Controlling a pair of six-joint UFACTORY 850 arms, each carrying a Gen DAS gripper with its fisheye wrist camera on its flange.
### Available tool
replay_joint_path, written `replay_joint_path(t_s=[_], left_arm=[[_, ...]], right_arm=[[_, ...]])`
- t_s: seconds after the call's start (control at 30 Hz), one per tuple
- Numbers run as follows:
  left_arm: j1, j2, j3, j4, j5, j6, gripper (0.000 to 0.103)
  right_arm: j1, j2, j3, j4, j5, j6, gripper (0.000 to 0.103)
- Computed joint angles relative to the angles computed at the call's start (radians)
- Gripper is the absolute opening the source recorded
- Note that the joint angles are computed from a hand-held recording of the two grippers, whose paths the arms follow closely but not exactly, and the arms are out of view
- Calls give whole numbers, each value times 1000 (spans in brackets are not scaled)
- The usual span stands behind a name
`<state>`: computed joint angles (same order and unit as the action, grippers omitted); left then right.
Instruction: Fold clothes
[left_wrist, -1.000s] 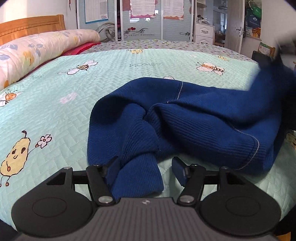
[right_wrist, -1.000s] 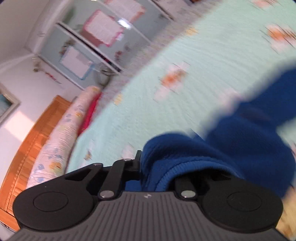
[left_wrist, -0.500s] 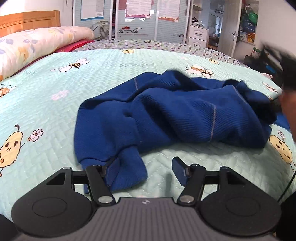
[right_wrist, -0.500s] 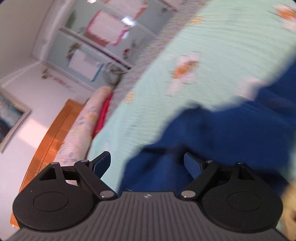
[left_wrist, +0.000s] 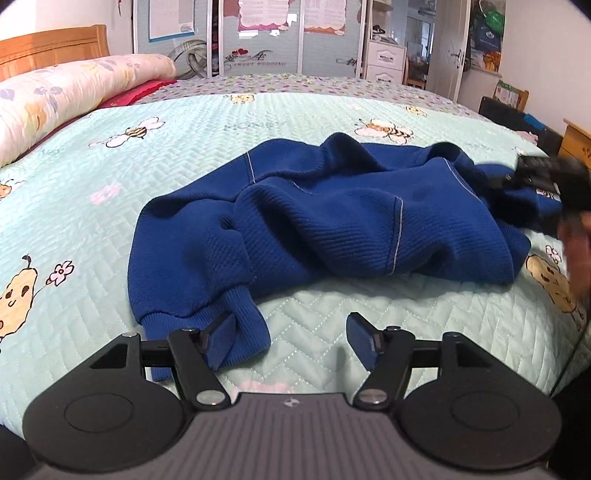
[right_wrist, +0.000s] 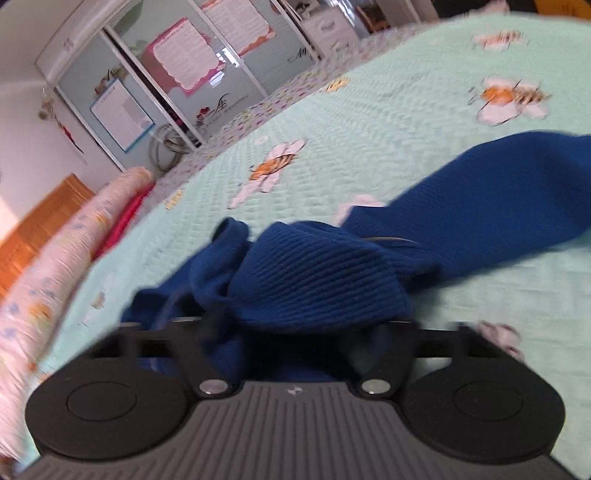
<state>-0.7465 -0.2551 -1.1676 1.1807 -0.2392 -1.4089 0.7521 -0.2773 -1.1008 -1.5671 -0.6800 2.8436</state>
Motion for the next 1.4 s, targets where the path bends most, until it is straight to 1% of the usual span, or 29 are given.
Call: replay_joint_path(t_s=[0.03, 0.07, 0.17, 0.2, 0.23, 0.27, 0.3, 0.33, 0.37, 0.43, 0.47, 0.57, 0.63, 0.7, 0.73, 0.77, 0.8, 0.83, 0.87, 0.93, 1.0, 1.1, 1.13, 1.17, 1.2, 1.23, 1.27, 1.33, 1.4], left_arm=[[0, 0, -1, -18, -1, 18, 68], [-1, 2, -1, -36, -2, 36, 68], [-6, 6, 2, -50, -1, 54, 68], [-8, 8, 4, -44, 2, 49, 68], [-10, 10, 7, -38, 6, 44, 68], [-11, 13, 10, -23, 15, 29, 68], [-11, 14, 13, -12, 27, 18, 68], [-10, 14, 14, -15, 40, 22, 68], [-9, 14, 15, -20, 53, 28, 68], [-13, 8, 12, -78, 62, 88, 68], [-13, 6, 12, -115, 65, 130, 68], [-11, 5, 13, -218, 74, 234, 68], [-12, 4, 10, -222, 74, 232, 68], [-9, 0, 7, -303, 75, 291, 68], [-7, -2, 5, -344, 75, 320, 68], [-5, -4, 3, -385, 75, 350, 68], [-6, -3, 3, -397, 72, 359, 68], [-6, 1, 5, -397, 71, 362, 68], [-6, 5, 7, -396, 70, 365, 68], [-4, 19, 18, -339, 72, 308, 68], [0, 30, 27, -287, 73, 251, 68], [5, 35, 31, -259, 89, 201, 68], [6, 35, 31, -251, 97, 187, 68], [6, 33, 30, -263, 104, 196, 68], [5, 32, 28, -280, 112, 209, 68], [5, 29, 27, -305, 118, 234, 68], [3, 26, 24, -321, 119, 251, 68], [6, 27, 25, -378, 120, 314, 68], [11, 25, 22, -429, 116, 365, 68]], right_arm=[[-17, 1, -23, 9, -21, -28, 20], [-33, 4, -50, -1, -56, -53, 14], [-82, 14, -126, -70, -140, -93, 13], [-95, 19, -141, -111, -164, -85, 16], [-105, 25, -150, -140, -175, -79, 28], [-115, 33, -155, -135, -152, -88, 61], [-123, 45, -152, -107, -101, -93, 77], [-116, 56, -130, -94, -59, -72, 87], [-96, 62, -96, -105, -43, -39, 87], [-49, 62, -40, -110, -21, 3, 87], [-14, 48, -25, -66, -41, -32, 87], [82, -18, -26, 143, -132, -154, 87], [114, -70, -51, 240, -175, -250, 87], [133, -124, -105, 281, -218, -408, 87], [135, -137, -119, 280, -216, -446, 84], [128, -125, -116, 264, -175, -443, 58], [121, -113, -103, 217, -135, -398, 41], [114, -101, -94, 176, -96, -362, 16], [110, -84, -81, 124, -73, -308, 16], [113, -25, -41, 1, -107, -161, 16], [131, 42, -11, -63, -204, -100, 16], [154, 129, 22, -131, -339, -41, 17], [157, 146, 42, -119, -353, -23, 22], [160, 163, 63, -107, -366, -5, 43], [163, 180, 83, -95, -379, 13, 61], [166, 197, 103, -82, -392, 30, 87], [167, 207, 121, -60, -383, 49, 87], [165, 196, 152, 9, -279, 92, 87], [171, 163, 166, 49, -210, 131, 87]])
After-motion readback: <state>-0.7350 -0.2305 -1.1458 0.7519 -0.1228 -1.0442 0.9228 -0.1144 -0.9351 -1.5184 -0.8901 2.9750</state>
